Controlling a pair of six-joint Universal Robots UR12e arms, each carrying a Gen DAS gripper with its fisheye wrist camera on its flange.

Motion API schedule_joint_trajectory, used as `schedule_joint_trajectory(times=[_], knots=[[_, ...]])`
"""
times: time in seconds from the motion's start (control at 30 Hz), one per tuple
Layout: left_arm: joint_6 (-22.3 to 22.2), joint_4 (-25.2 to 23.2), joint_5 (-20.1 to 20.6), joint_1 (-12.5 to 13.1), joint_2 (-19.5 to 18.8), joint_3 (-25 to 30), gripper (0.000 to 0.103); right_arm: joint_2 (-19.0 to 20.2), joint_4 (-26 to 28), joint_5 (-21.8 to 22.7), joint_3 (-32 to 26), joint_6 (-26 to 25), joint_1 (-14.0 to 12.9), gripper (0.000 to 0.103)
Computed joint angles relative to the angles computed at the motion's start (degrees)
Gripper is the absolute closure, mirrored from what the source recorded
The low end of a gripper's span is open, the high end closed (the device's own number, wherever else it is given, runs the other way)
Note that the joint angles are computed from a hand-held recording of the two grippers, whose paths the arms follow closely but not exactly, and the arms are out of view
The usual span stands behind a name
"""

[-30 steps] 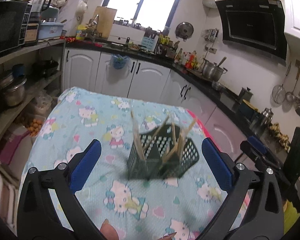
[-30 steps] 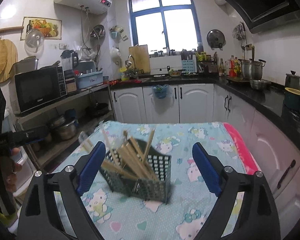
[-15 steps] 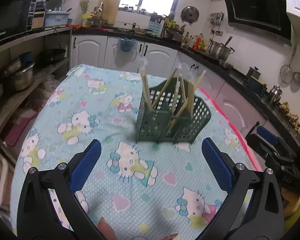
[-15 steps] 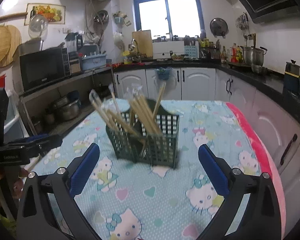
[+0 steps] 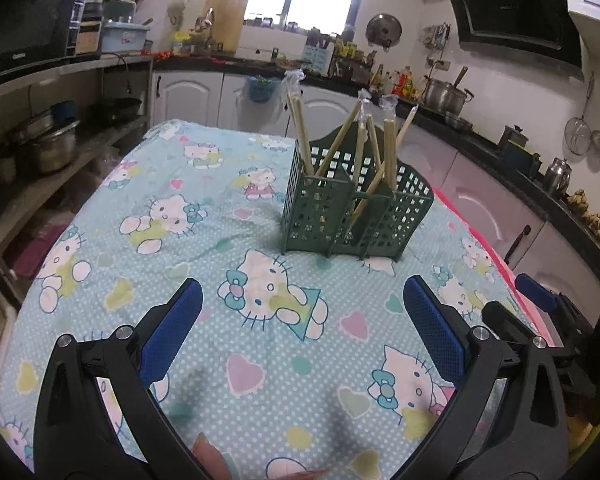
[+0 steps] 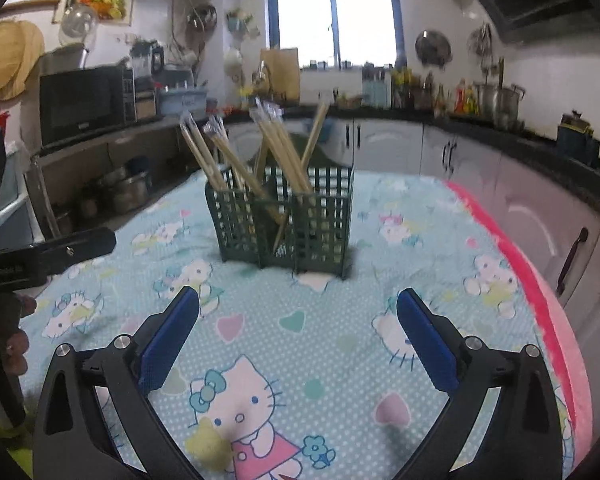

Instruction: Organize utensils

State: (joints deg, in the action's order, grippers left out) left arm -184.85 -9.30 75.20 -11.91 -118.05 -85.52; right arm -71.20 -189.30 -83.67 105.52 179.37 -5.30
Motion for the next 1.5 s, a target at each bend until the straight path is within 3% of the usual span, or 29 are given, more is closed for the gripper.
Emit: schedule_joint_trajectory(times=[0.33, 0.43, 1.5], knots=[[-0.28, 10.25, 2.04, -0.39, 0.09, -2.14, 0.010, 0.51, -10.74, -1.50, 1.38, 3.67, -0.61, 0.006], [-0.34, 11.05, 1.67, -0.39, 0.12, -2.38, 0.010, 0.61, -12.88, -2.19, 1.66, 4.33, -0.60, 0.006], [-0.34, 12.01, 1.12, -0.30, 0.32, -2.83, 0.010, 0.73, -13.23, -2.20, 1.92, 2.93, -0.17, 0.006]])
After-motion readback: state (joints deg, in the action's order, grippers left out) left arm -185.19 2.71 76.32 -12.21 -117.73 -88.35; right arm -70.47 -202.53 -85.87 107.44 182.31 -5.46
